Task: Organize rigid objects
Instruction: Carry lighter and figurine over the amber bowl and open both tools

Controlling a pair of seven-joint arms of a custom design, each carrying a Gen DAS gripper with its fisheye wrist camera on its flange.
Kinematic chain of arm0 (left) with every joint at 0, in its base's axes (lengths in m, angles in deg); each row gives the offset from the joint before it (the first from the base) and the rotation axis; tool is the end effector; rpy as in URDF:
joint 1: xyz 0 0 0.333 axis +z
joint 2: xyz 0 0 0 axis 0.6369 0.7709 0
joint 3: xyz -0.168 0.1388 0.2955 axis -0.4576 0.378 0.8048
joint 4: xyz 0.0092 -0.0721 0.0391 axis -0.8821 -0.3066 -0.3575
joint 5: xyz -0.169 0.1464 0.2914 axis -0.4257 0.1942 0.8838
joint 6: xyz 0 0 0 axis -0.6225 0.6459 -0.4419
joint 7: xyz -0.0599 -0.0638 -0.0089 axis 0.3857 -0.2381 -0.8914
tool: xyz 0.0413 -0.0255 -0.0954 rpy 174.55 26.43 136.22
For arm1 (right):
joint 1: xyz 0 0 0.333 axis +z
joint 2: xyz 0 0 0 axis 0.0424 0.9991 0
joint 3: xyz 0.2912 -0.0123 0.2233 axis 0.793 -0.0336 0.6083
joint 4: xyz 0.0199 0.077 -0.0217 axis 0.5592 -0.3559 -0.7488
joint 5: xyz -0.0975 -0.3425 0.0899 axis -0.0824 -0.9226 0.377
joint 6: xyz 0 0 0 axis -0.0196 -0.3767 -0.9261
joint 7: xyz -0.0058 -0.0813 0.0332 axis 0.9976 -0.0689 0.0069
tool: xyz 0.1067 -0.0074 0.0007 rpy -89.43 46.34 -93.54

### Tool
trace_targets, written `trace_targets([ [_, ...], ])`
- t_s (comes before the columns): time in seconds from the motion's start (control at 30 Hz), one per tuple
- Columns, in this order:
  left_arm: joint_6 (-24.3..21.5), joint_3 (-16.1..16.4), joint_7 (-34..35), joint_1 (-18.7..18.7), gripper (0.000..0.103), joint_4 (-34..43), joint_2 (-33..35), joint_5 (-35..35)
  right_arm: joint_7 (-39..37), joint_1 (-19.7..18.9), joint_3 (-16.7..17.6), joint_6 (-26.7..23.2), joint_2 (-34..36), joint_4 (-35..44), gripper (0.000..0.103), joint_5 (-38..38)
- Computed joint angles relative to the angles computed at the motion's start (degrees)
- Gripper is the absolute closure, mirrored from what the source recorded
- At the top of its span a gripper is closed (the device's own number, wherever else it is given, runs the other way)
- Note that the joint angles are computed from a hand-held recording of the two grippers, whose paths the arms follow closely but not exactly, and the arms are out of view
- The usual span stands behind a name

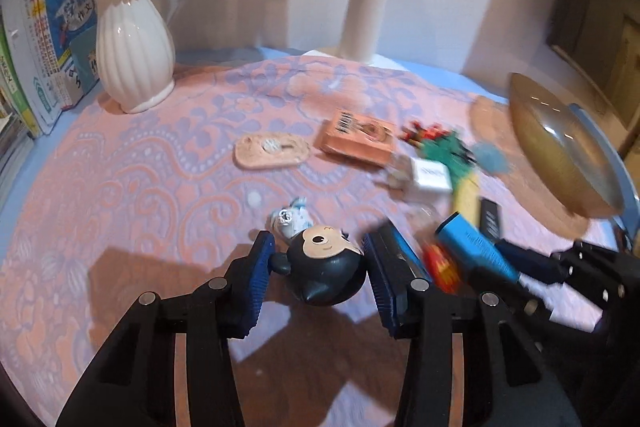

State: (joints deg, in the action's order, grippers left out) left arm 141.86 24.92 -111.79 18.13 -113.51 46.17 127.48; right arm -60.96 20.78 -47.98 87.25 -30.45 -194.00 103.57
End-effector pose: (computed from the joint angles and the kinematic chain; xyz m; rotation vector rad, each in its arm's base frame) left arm 0.4596 -0.3129 0.3946 -2.1449 1.3391 -0.6470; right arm 0.5270 0.3270 0.3778 -2.2562 0.7829 -0.2967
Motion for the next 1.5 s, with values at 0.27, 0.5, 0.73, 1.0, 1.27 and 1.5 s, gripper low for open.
trace_targets([
  [0.27,-9.6,-2.8,-4.5,-5.0,0.065,0.3,0.0,3.5,-1.6,-2.3,-4.3,-3.8,-4.9,-7.0,0.079,9.0],
  [0.5,-5.1,-2.3,-5.2,-4.0,0.055,-0.9,-0.2,5.8,1.3,-0.3,-8.9,-9.7,-4.6,-6.3,0.073,8.3],
  [0.73,-5.1,-2.3,-1.9,-3.7,0.038,-0.9,0.3,-0.8,-1.5,1.8,-8.7,-4.9,-4.3,-6.6,0.059,8.9],
  [1.0,-6.5,-2.4,-2.1,-4.5,0.038,-0.5,0.5,0.3,-2.8,1.5,-8.3,-4.0,-4.4,-6.7,0.056,11.2],
  [1.27,-5.9,-2.1,-1.6,-4.3,0.038,-0.7,0.5,-0.7,-4.5,2.5,-8.6,-2.4,-4.5,-6.9,0.055,12.8],
  [1.5,-7.6,-2.2,-2.0,-4.8,0.038,-0.6,0.4,-1.3,-7.5,3.8,-7.8,2.9,-3.9,-6.2,0.07,16.8],
])
